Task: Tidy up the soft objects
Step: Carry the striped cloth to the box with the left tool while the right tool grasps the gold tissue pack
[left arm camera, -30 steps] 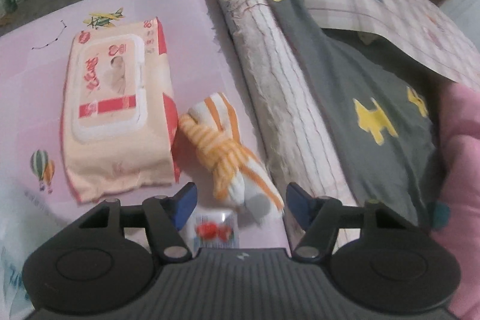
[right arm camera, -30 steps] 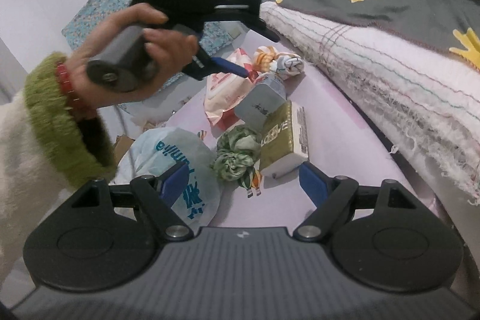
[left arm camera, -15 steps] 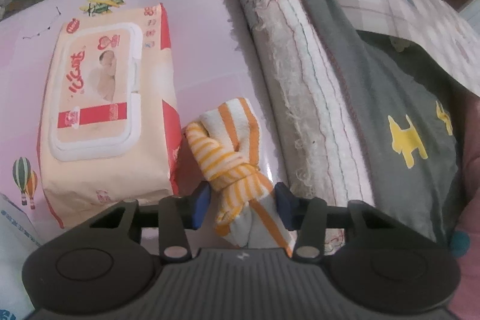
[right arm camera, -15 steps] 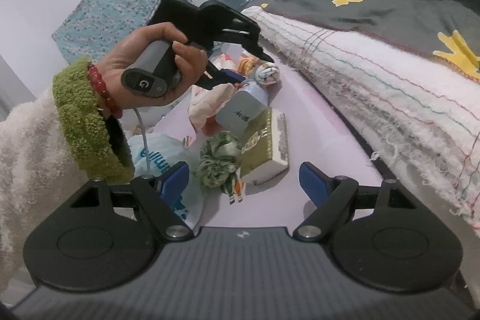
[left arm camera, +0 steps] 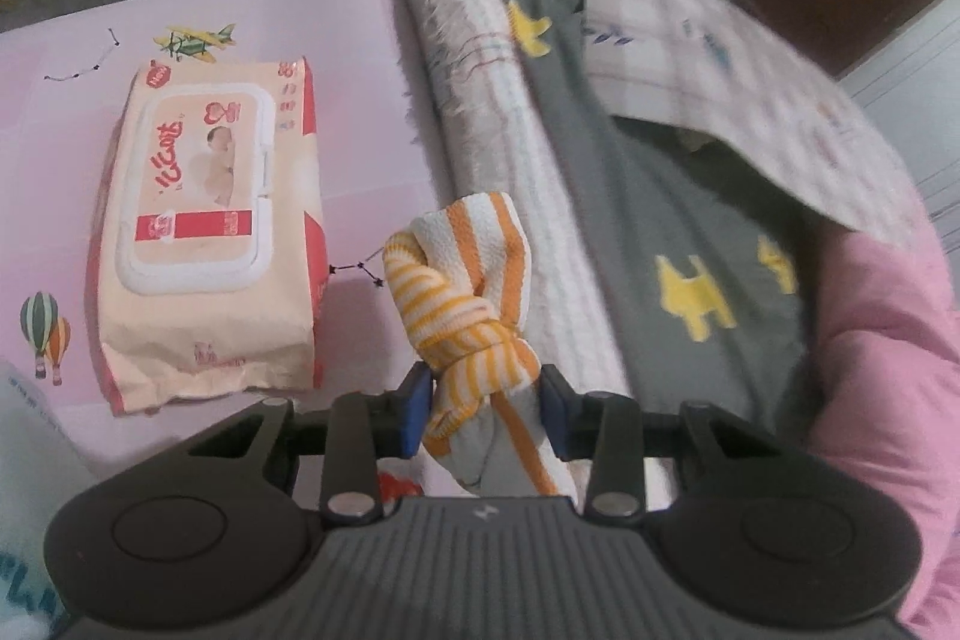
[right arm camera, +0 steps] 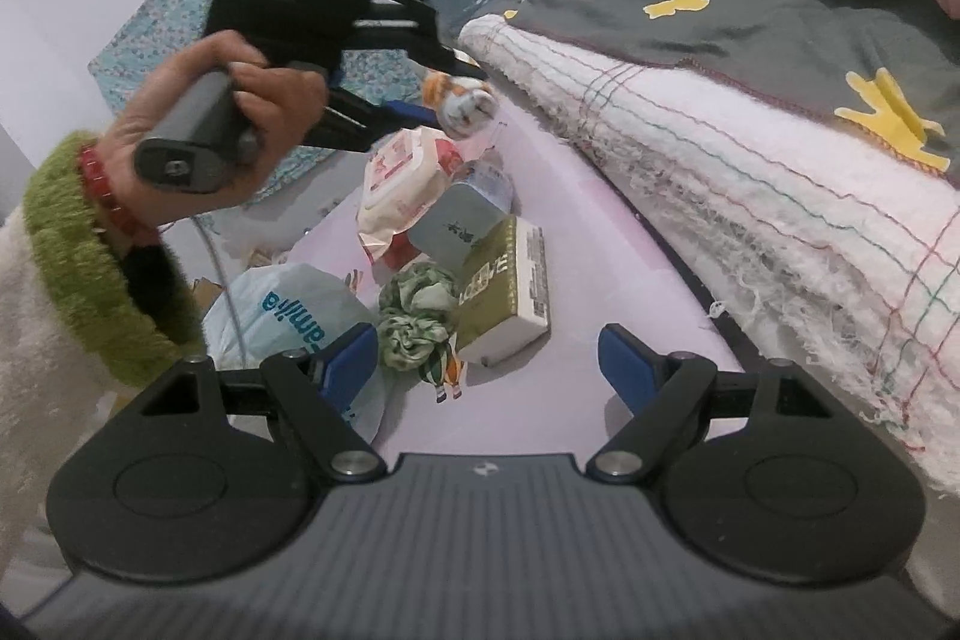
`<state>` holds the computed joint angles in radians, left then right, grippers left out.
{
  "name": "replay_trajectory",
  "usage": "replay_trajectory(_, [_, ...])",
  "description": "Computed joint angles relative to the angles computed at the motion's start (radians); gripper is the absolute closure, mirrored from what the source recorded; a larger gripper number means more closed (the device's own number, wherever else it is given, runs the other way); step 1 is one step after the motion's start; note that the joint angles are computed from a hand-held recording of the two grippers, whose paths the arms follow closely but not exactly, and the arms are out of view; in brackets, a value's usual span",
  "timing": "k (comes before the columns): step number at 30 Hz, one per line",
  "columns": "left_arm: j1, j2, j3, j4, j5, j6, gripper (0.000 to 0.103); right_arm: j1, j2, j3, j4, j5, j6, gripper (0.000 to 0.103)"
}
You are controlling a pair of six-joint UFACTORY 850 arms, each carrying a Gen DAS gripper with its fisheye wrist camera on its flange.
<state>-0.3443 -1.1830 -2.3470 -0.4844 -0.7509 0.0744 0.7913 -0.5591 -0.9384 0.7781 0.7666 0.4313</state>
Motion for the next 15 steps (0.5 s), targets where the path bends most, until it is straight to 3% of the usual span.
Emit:
replay_trajectory(6, [0.031, 0.234, 0.329, -0.155, 0.099, 0.195, 0.064, -0.025, -0.002, -0.021, -0.041, -0.033, -0.025, 0.022])
replay_trajectory(9, [0.053, 0.350, 0.475, -0.200, 0.144, 0.280, 0.064, -0.055, -0.021, -0.069, -0.047, -0.095, -0.086, 0.022])
replay_trajectory(15, [0.124, 0.580, 0.744, -0.320, 0.205, 0.498, 0.064, -0.102, -0.103, -0.244, 0.149, -0.268, -0.465, 0.023])
